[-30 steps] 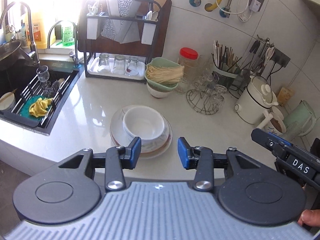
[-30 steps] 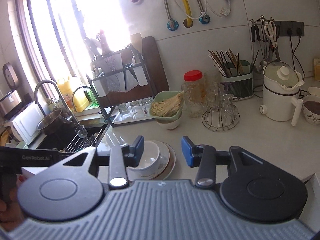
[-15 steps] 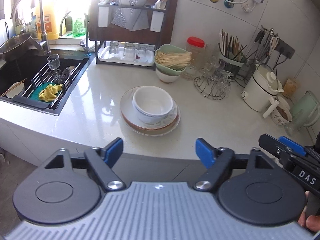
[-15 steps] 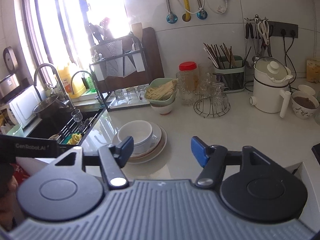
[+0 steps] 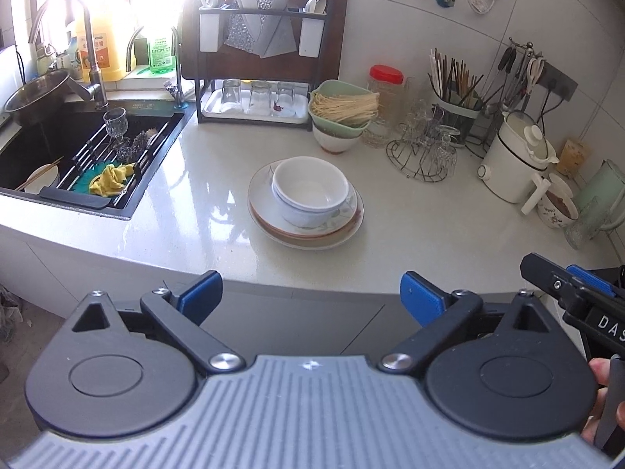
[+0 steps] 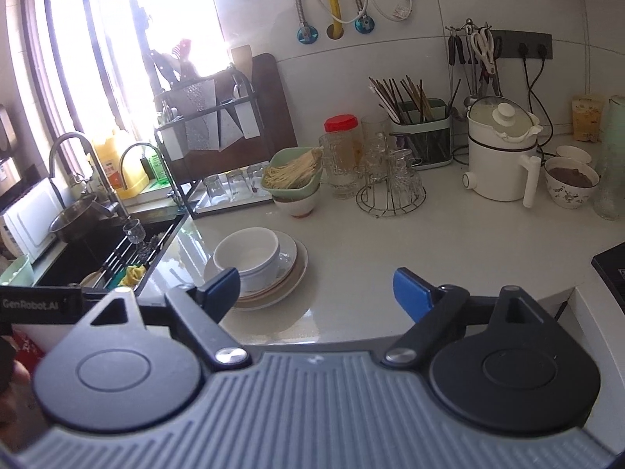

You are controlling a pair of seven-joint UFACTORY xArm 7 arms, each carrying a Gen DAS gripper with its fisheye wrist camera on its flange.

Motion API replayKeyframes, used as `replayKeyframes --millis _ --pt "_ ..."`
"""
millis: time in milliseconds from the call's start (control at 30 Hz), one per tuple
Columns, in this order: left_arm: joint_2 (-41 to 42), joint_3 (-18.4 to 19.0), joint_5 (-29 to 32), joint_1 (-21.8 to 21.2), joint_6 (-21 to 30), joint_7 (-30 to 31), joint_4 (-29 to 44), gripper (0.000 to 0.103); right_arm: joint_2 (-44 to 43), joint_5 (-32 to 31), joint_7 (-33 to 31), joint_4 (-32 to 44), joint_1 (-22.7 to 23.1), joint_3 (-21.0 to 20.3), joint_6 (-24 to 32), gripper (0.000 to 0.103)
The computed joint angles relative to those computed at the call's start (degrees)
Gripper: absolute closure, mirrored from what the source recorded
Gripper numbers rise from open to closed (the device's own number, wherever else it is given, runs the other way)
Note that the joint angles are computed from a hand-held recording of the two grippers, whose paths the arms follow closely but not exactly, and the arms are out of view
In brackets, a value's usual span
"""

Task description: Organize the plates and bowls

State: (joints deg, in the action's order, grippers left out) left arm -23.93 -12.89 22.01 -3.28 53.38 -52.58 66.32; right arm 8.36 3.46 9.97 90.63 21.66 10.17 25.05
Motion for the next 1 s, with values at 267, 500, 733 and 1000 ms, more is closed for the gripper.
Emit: replayKeyframes --millis 267,500,733,1000 --pt "-3.17 -0.38 -0.67 -0.02 0.87 -0.44 -1.96 0.003 -2.63 -0.03 1.1 -3.16 0.26 0.2 -1.03 0.016" --pt "-5.45 -0.64 -2.24 -0.1 1.81 -0.3 -3.71 0.003 -4.04 0.81 1.47 -5.03 0.44 0.58 -0.15 0.016" --pt "-6.18 -1.11 -2.77 0.47 1.89 -0.3 -4.43 0.003 -4.68 1.32 0.66 -5.77 0.6 0.78 0.17 0.016" --pt "-6.0 -1.13 -3.46 0.47 1.75 -0.94 -4.77 0.003 -4.35 2.62 0.69 -4.69 0.37 0.7 1.63 0.016"
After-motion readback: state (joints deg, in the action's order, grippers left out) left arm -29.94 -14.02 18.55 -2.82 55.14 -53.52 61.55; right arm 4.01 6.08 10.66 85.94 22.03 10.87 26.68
